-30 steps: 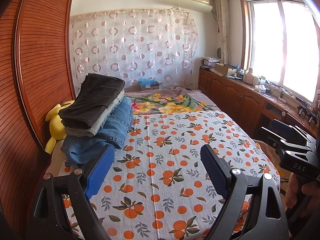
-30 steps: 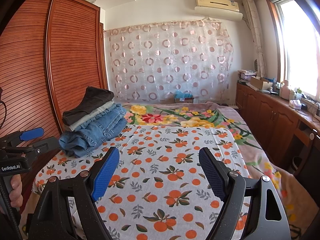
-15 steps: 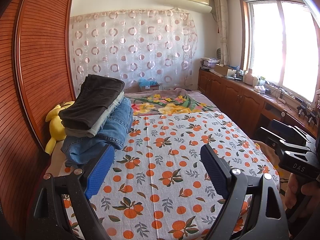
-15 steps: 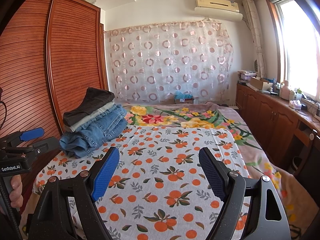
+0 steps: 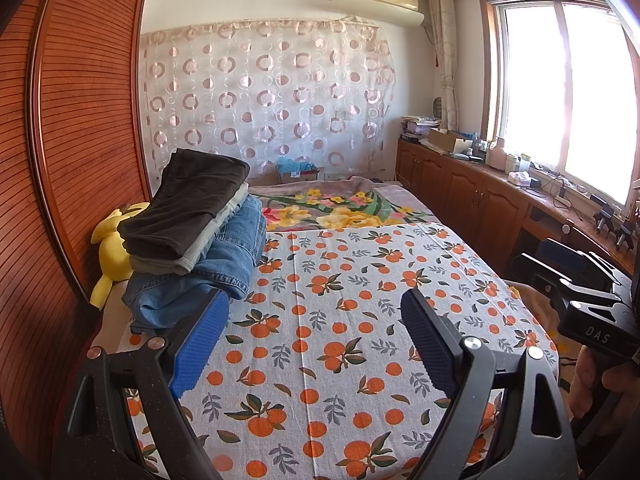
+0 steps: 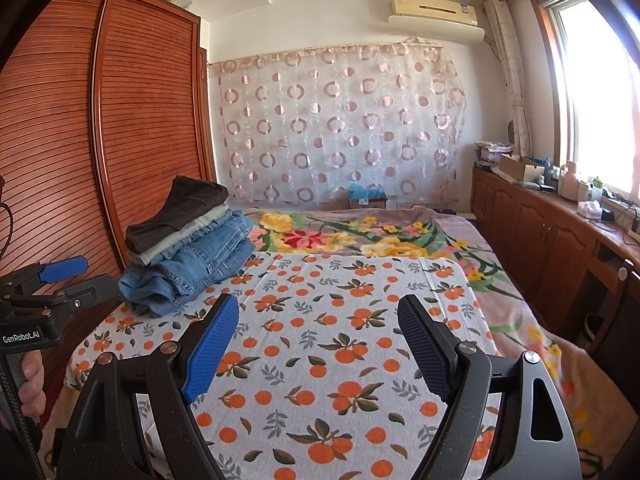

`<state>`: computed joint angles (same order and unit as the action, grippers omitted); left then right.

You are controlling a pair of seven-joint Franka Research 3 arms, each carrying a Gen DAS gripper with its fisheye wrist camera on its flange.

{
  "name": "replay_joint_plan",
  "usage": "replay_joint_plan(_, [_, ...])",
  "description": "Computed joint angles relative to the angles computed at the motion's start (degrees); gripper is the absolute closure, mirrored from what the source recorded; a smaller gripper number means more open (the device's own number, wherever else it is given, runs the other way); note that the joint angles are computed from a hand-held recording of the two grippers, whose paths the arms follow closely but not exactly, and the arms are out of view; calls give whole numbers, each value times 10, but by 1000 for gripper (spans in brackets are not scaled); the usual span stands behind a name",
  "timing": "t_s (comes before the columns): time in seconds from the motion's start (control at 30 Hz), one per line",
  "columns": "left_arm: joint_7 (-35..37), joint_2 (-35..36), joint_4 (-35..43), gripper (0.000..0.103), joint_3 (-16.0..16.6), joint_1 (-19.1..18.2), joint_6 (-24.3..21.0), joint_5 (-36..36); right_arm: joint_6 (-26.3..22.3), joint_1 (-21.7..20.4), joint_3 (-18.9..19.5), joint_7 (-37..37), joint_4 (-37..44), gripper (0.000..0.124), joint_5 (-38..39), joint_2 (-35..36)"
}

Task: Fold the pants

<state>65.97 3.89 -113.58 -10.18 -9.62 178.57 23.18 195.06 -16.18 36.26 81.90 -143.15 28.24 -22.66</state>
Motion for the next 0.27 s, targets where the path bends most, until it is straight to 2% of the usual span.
replay_joint_plan(0.27, [2,0,-1,15,-1,0,0,-3,1,2,0,-3,0,41,3,1])
